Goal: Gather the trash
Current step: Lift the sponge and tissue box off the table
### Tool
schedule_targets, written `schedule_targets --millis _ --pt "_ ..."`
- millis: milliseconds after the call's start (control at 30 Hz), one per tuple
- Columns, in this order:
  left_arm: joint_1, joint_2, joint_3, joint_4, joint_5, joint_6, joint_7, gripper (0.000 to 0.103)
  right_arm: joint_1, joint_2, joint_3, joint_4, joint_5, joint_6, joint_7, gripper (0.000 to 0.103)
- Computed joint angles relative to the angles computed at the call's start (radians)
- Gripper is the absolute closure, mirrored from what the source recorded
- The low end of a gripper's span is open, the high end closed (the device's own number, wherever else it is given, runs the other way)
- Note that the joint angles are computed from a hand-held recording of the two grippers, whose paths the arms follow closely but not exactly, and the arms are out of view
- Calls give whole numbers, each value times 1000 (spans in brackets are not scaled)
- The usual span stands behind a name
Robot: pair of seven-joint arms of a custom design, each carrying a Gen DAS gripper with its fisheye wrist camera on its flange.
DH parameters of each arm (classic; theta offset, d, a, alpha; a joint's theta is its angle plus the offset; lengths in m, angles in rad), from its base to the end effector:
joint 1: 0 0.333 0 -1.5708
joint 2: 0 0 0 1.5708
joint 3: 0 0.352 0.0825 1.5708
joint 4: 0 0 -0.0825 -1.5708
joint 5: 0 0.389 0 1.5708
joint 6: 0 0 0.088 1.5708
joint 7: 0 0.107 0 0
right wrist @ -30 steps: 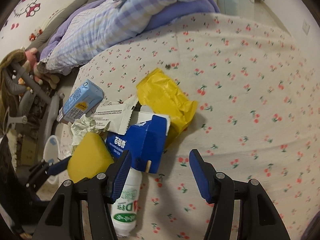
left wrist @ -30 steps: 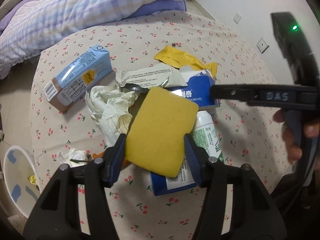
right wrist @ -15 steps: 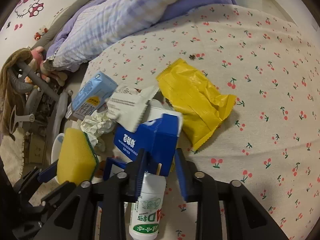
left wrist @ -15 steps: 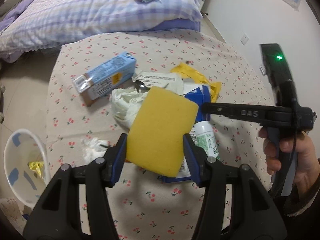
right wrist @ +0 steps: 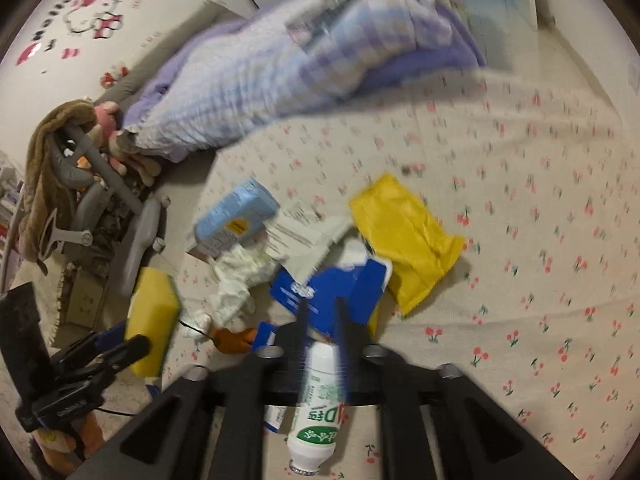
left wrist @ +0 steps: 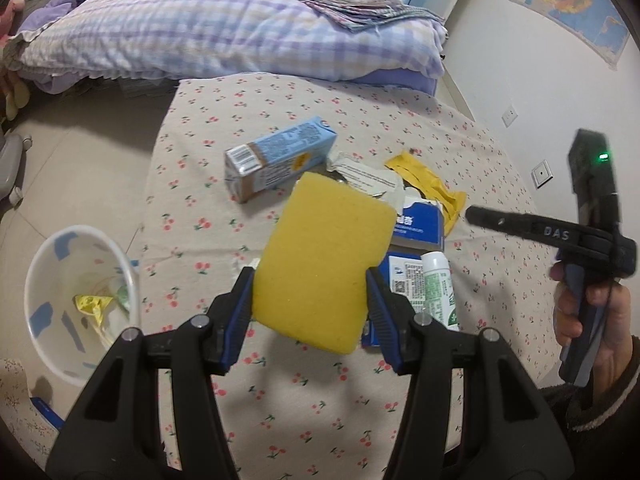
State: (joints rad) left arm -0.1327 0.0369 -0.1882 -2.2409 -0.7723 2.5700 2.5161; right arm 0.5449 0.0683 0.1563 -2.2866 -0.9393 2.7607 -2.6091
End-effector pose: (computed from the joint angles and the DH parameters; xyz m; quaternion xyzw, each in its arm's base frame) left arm 0.5322 -0.1644 0.4115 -0.4198 0.8619 -0.2845 0.0051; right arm 0.3996 0.3807 0.3873 -0.4488 0.8399 -0.0946 0.2902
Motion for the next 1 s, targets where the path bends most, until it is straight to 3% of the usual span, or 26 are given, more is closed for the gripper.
schedule_targets --millis 67,100,367,467,567,800,1000 --pt "5 3 5 3 6 -1 -9 47 -16 25 1 -4 120 19 -78 45" --pt "8 5 8 6 11 -2 -18 47 -17 34 0 -2 157 11 -98 43" --pt "29 21 14 22 38 -6 -47 47 -10 129 -54 34 224 109 -112 43" --pt "35 22 16 22 47 -7 -52 47 15 145 -80 41 233 115 -76 55" --pt "42 19 19 23 49 -11 -50 47 44 132 -105 48 189 98 -15 55" --pt "56 11 27 23 37 -17 -35 47 47 94 -74 75 137 2 12 55" --pt "64 13 31 25 38 -15 -40 47 41 104 -73 108 16 41 98 56"
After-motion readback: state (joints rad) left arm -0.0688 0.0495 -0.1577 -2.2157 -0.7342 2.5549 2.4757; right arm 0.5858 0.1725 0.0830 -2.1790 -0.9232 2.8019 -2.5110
